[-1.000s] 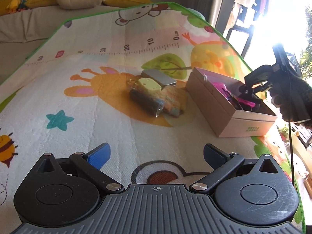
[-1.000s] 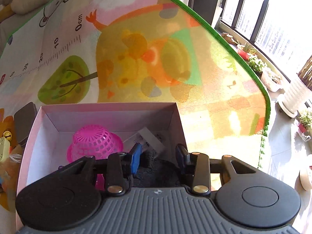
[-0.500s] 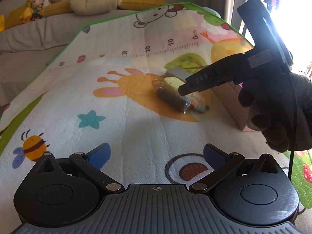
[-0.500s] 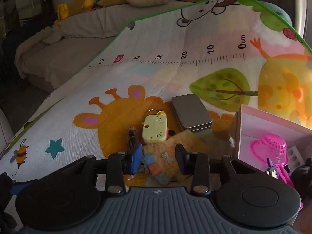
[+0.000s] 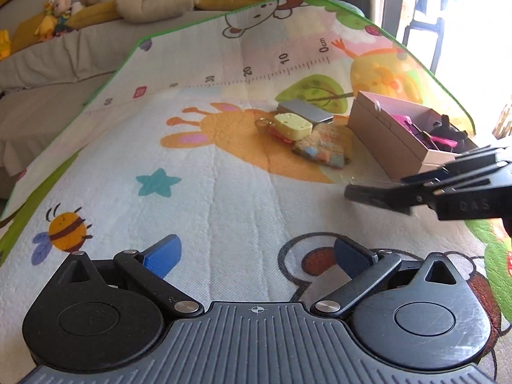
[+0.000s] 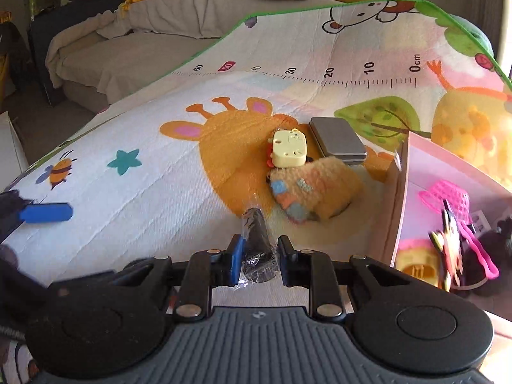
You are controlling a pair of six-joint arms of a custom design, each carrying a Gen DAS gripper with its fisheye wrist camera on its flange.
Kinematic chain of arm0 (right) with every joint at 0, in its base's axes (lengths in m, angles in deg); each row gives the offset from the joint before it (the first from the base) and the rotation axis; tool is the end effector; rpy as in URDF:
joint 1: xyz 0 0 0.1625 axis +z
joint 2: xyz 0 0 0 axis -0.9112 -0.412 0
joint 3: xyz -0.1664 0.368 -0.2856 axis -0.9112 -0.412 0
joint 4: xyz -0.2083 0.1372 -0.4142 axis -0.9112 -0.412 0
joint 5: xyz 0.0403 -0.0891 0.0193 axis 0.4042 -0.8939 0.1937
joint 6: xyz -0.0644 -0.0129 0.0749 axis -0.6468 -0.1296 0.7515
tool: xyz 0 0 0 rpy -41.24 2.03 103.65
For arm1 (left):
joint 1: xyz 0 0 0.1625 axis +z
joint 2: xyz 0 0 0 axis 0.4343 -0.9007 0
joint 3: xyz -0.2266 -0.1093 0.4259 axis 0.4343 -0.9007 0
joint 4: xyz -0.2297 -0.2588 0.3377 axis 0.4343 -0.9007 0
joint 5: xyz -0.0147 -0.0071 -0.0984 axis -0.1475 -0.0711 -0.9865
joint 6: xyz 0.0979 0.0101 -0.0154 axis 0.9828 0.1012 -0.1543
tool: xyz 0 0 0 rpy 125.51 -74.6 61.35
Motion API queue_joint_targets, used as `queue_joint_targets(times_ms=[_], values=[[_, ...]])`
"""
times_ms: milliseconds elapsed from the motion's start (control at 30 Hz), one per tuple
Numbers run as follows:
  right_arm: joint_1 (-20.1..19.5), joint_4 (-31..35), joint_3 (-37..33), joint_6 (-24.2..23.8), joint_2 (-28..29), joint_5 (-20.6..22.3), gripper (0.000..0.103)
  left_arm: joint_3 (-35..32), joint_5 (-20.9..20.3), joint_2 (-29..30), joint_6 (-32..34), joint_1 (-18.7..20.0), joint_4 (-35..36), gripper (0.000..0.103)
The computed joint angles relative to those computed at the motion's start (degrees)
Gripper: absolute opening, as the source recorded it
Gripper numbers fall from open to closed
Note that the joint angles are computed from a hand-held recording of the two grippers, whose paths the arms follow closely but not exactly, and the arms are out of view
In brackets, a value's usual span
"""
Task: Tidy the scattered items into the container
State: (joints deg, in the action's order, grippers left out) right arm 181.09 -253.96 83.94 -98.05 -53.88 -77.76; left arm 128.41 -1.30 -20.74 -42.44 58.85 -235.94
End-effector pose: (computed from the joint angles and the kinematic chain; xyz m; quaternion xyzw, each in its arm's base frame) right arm 0.3100 -0.4840 -0.1560 0.2819 -0.8678 0.2756 0.3025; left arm 0.1219 -0.4599 0.2533 0.2750 0.8625 -0.3420 0.2521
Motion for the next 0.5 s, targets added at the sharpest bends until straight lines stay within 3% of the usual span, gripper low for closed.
queue_joint_targets(times_ms=[167, 267, 333, 367, 400, 433, 467, 500], values=[[-0.5, -7.9, 10.4, 3.6, -2.8, -0.4, 0.023, -2.4, -6.5, 4.0, 3.8, -1.1, 0.6, 0.103], [-1.3, -14.3, 13.8, 5.2, -2.2, -2.8, 0.025, -4.7, -4.9, 8.9, 6.4, -3.1, -2.1, 0.103], [-2.1, -19.6, 15.2, 5.9, -1.1, -3.6, 0.039, -6.6, -3.8, 11.6, 7.4, -4.1, -2.1, 0.102], [-2.4, -22.0, 15.6, 6.1, -0.4, -3.8, 0.051, -7.8, -3.1, 13.0, 7.6, -4.5, -1.5, 0.101], [-2.8, -24.7, 15.9, 6.2, 0.5, -3.8, 0.059, -8.7, -2.5, 13.9, 7.6, -4.9, -0.9, 0.094], [-3.2, -26.9, 16.1, 6.3, 1.2, -3.5, 0.061, -9.9, -1.2, 15.2, 7.4, -5.3, -0.4, 0.078], [-3.7, -28.7, 16.5, 6.7, 1.8, -2.8, 0.063, -11.0, -0.2, 16.4, 7.2, -5.6, -0.2, 0.073], [-4.3, -30.4, 16.8, 7.5, 2.3, -2.0, 0.065, -11.7, 0.1, 17.2, 7.1, -5.7, -0.1, 0.077]])
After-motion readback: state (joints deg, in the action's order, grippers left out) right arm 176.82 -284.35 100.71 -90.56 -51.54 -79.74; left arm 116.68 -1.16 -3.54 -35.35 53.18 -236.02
